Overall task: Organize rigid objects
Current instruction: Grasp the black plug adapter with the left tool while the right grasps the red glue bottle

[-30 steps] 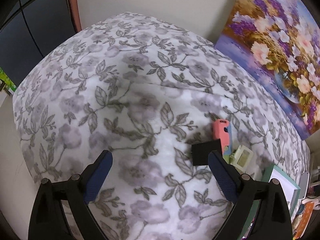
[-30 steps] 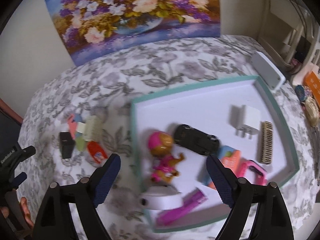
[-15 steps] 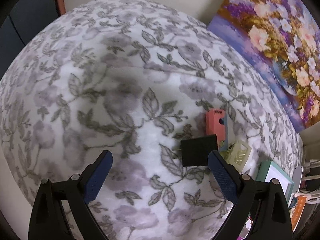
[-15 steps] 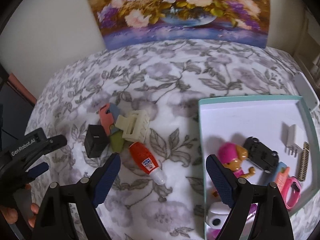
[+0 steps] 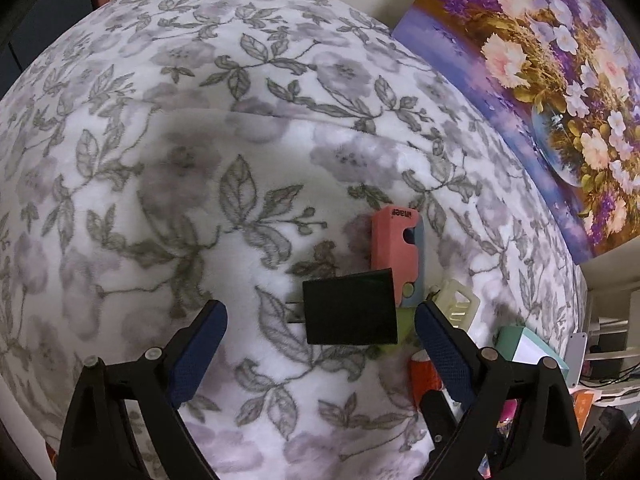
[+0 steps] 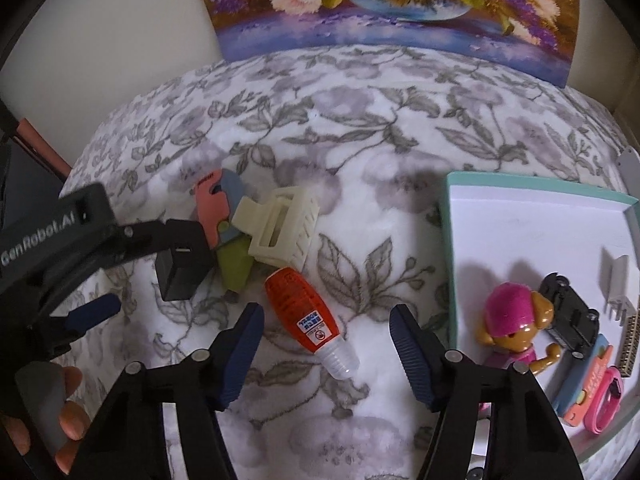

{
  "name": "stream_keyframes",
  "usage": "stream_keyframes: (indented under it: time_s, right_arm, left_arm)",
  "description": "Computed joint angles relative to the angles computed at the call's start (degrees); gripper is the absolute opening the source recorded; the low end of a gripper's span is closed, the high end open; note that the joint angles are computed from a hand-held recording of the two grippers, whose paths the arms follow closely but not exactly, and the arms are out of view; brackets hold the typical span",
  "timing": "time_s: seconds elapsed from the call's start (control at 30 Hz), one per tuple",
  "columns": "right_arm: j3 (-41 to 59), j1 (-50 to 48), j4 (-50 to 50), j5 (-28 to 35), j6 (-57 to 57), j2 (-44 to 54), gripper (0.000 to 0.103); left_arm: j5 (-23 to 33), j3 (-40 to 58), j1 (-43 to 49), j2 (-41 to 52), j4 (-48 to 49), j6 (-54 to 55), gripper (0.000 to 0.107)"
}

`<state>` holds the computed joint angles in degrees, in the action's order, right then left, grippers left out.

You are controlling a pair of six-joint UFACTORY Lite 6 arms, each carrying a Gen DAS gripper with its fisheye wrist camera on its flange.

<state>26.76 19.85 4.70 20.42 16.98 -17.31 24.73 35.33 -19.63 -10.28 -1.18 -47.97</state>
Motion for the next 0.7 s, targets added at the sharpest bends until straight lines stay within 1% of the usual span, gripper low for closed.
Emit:
stream_keyframes:
  time_s: [0.03, 0.07, 0.1, 0.13, 0.2, 0.23, 0.27, 0.3, 0.37, 0.5, 0.53, 0.7]
  right_arm:
    - [0.09, 0.24, 0.16, -0.24, -0.19, 0.62, 0.061]
    - [0.15, 0.47, 0.44, -0.49, -0.55, 1.31, 0.059]
    - [0.28, 0.72, 0.79, -0.83, -0.93, 2.15, 0.058]
    - [0.35, 0.93, 1.0, -1.12, -1.14, 2.88, 0.056]
    - [0.15, 1.21, 0.98, -1.47, -1.14, 3.58, 0.051]
    - [0.12, 1.44, 0.69, -1.68, -0.82, 4.05, 0.049]
    - [-0.01, 1.37, 2.0, -1.97, -2.2, 4.37, 0.047]
    - [-0.1, 1.22, 3.65, -2.22, -3.82, 4.71, 0.046]
    - [-0.08, 1.52, 2.92, -2.46, -2.92, 5.17, 0.042]
    - [-0.29, 2.24, 1.5, -2.8, -1.49, 5.1, 0.04]
    - [-0.43, 2.2, 1.86, -2.84, -1.83, 4.97, 0.038]
    - [-1.24, 1.41, 3.21, -2.76, -3.34, 4.07, 0.03]
  left_arm:
    - [-0.38, 0.11, -0.28, 0.66, -0.13, 0.03, 0.092]
    - [-0.85, 0.16, -0.39, 1.36, -0.99, 0.82, 0.088]
    - [-1.22, -0.01, -0.27, 1.72, -2.23, 2.13, 0.085]
    - [-1.7, -0.18, 0.01, 2.14, -4.0, 4.08, 0.08]
    - [-3.2, -0.6, 0.7, 2.85, -8.42, 8.78, 0.077]
    - [-3.87, -0.84, 0.9, 2.93, -10.15, 10.57, 0.074]
    - [-4.25, -1.07, 1.14, 2.8, -11.63, 12.25, 0.069]
    - [-4.58, -1.22, 1.35, 2.66, -13.43, 14.34, 0.067]
    - [-5.09, -1.13, 1.39, 2.85, -16.14, 17.82, 0.06]
    - [-5.62, -0.9, 0.6, 3.5, -15.41, 17.67, 0.057]
    - [-5.8, -1.03, 0.58, 3.36, -15.58, 17.99, 0.055]
    - [-4.89, -0.57, 0.73, 3.41, -14.3, 17.66, 0.054]
